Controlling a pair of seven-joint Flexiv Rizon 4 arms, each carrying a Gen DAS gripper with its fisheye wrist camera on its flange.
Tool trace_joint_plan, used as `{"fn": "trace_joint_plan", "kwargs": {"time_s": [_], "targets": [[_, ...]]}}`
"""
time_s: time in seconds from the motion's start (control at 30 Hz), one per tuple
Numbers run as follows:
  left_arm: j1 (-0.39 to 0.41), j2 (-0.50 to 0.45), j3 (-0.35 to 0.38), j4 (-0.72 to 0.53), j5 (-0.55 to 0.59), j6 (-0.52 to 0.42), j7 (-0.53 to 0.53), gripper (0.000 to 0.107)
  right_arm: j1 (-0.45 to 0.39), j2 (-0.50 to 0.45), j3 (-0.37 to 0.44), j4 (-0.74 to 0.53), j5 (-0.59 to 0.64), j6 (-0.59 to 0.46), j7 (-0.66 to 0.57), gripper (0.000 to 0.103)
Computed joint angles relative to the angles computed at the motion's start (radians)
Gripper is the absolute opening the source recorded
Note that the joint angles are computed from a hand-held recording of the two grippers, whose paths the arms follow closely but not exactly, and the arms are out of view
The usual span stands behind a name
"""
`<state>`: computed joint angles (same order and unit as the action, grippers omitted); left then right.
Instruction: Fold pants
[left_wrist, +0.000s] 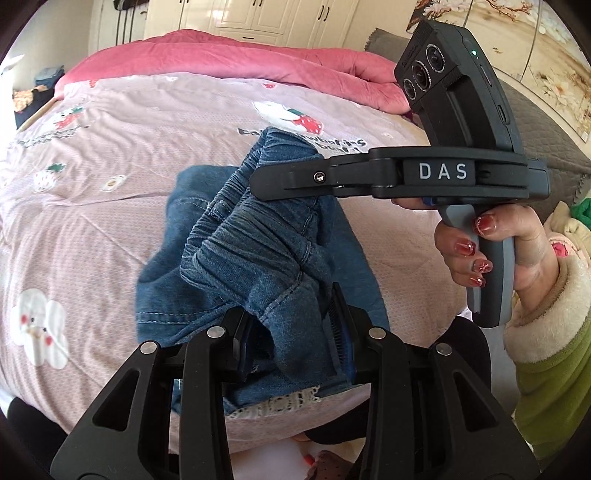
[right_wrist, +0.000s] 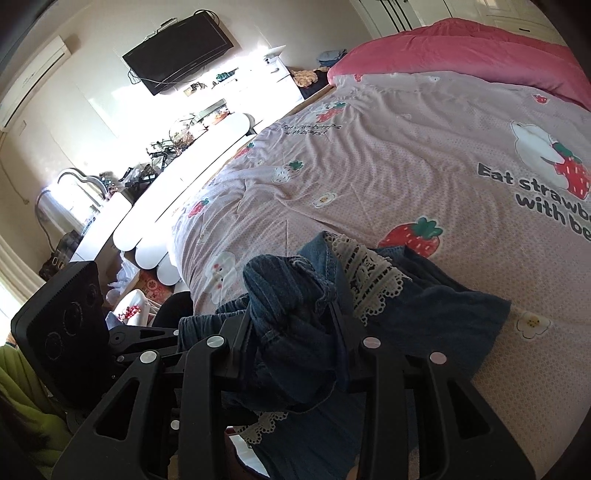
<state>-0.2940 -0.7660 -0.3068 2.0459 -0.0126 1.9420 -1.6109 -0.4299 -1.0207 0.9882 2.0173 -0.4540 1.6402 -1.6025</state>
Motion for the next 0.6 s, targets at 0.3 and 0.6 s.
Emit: {"fn": "trace_joint_plan", "kwargs": {"time_s": [0.3,0.6], "targets": [[-0.027,-0.017,0.005,-0.037,-0.015,-0.035,0.012,0.028,-0.024,-0.002,-0.022,0.034,-0.011,0.034,0.014,0.039],[-0.041,-0.035,0.002,-0.072,-0.030,-0.060,0.025,0.028,-0.047,0.024,-0.058,0.077,-0.040,0.093,0.112,0.062]]}}
